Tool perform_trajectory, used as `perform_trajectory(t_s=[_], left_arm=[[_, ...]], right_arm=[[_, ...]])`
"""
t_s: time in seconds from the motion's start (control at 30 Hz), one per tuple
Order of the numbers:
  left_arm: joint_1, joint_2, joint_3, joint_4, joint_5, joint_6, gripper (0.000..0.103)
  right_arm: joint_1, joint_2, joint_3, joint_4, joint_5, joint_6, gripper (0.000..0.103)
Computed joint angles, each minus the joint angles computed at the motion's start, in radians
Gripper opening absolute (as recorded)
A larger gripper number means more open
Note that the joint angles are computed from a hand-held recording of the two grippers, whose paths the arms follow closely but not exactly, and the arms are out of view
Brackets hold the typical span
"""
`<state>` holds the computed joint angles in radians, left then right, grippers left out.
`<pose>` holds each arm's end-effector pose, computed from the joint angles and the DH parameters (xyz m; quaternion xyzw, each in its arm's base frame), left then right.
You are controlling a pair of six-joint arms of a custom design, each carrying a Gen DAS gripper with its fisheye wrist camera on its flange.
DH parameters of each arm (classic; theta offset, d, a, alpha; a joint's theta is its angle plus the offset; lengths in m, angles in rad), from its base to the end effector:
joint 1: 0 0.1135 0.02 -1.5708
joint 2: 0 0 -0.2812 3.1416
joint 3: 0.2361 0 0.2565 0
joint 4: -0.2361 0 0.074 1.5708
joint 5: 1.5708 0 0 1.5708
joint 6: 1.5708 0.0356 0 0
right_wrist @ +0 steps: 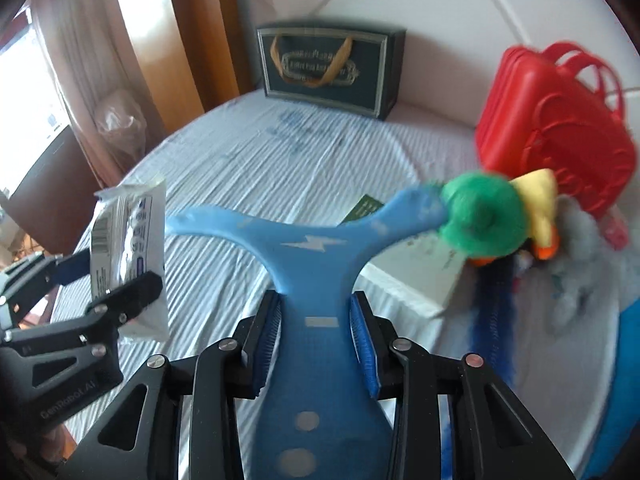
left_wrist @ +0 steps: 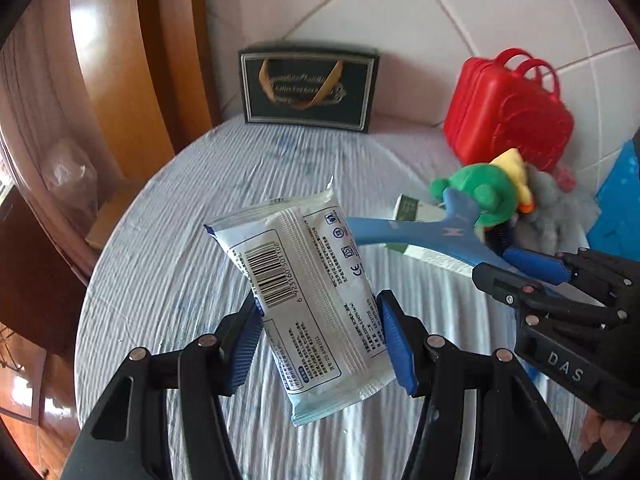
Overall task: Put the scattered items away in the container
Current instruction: 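Lift and carry the wipe pack and boomerang over the blue crate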
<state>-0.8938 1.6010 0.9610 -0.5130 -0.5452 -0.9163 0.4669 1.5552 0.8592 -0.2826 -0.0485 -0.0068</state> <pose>0.2065 -0.2275 0.1983 -0.0664 0.9415 0.0056 0.3305 0.2730 0.1396 0.1899 -0.2312 0.9278 0.0891 0.2787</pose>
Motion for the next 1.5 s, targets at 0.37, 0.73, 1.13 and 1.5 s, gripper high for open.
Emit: perform_trajectory(t_s=[0.37, 0.73, 1.13, 1.5], left_arm=[[-0.274, 0.030, 0.153, -0.285, -0.150, -0.287, 0.056], [-0.224, 0.237, -0.010, 0.021, 0.039, -0.341, 0.056], [-0.073, 0.356, -0.069, 0.282, 0.107, -0.154, 0.056], [-0.100, 0.246, -0.114, 0.240, 0.067, -0.172, 0.056]], right_arm=[[-0.115, -0.393, -0.150, -0.168, -0.070, -0.098, 0.016], [-0.197, -0.003, -0.285, 0.076, -0.140, -0.181, 0.052], [-0.116, 0.382, -0.174, 0.338, -0.048, -0.088, 0.091], [-0.074, 0.287, -0.248, 0.385, -0.017, -0.054, 0.054]])
